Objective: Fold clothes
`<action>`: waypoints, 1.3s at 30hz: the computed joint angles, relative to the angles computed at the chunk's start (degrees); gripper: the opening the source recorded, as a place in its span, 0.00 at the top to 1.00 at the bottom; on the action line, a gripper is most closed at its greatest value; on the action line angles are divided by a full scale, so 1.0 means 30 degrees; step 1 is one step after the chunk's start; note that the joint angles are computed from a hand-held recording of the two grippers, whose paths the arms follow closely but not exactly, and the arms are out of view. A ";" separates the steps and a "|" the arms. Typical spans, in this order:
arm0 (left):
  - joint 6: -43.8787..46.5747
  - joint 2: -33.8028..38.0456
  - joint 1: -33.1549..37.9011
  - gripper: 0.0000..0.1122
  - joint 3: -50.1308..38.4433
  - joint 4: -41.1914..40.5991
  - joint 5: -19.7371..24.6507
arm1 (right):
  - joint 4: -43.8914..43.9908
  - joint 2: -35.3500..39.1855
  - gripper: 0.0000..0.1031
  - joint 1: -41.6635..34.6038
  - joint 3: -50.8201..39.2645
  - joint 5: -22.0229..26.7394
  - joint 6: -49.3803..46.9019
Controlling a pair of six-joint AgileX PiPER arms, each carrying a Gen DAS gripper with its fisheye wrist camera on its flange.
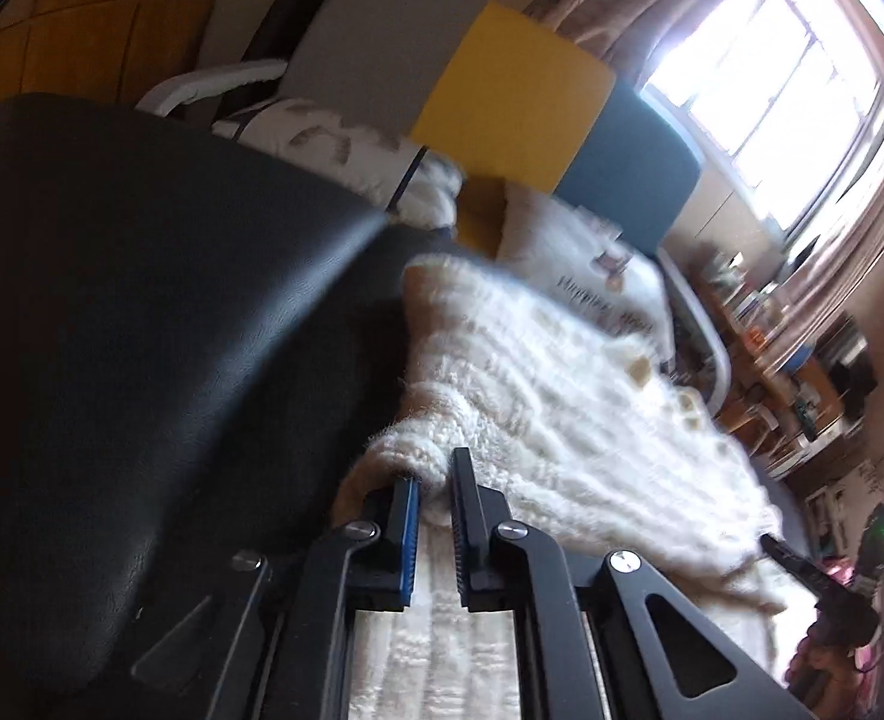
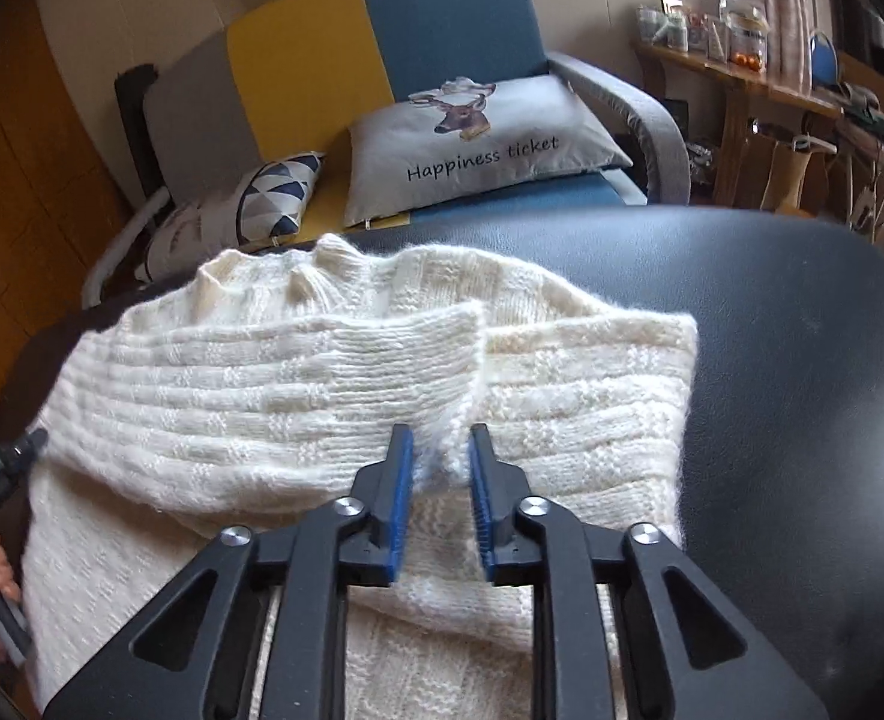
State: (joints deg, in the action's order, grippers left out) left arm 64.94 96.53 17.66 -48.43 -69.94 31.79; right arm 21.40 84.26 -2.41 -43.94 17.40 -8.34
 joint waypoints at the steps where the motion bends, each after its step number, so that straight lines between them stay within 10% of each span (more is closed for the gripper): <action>1: 0.0281 0.0045 -0.0073 0.92 0.0086 -0.0109 -0.0186 | 0.0427 0.0089 0.82 -0.0069 0.0055 -0.0081 -0.0410; 17: -0.1772 -0.0844 0.0889 0.82 -0.0267 0.3638 0.1339 | 0.3053 -0.0537 0.81 -0.1459 -0.0044 0.1484 -0.2724; 27: 0.3075 -0.3886 0.1765 0.82 0.0663 0.0387 0.2469 | -0.6908 -0.1298 0.81 0.3019 -0.1397 0.1132 0.5124; 39: -0.5014 0.2919 -0.2939 0.82 -0.6943 0.6991 -0.0233 | -0.7133 0.2334 0.81 0.3878 -0.3172 0.0307 0.6845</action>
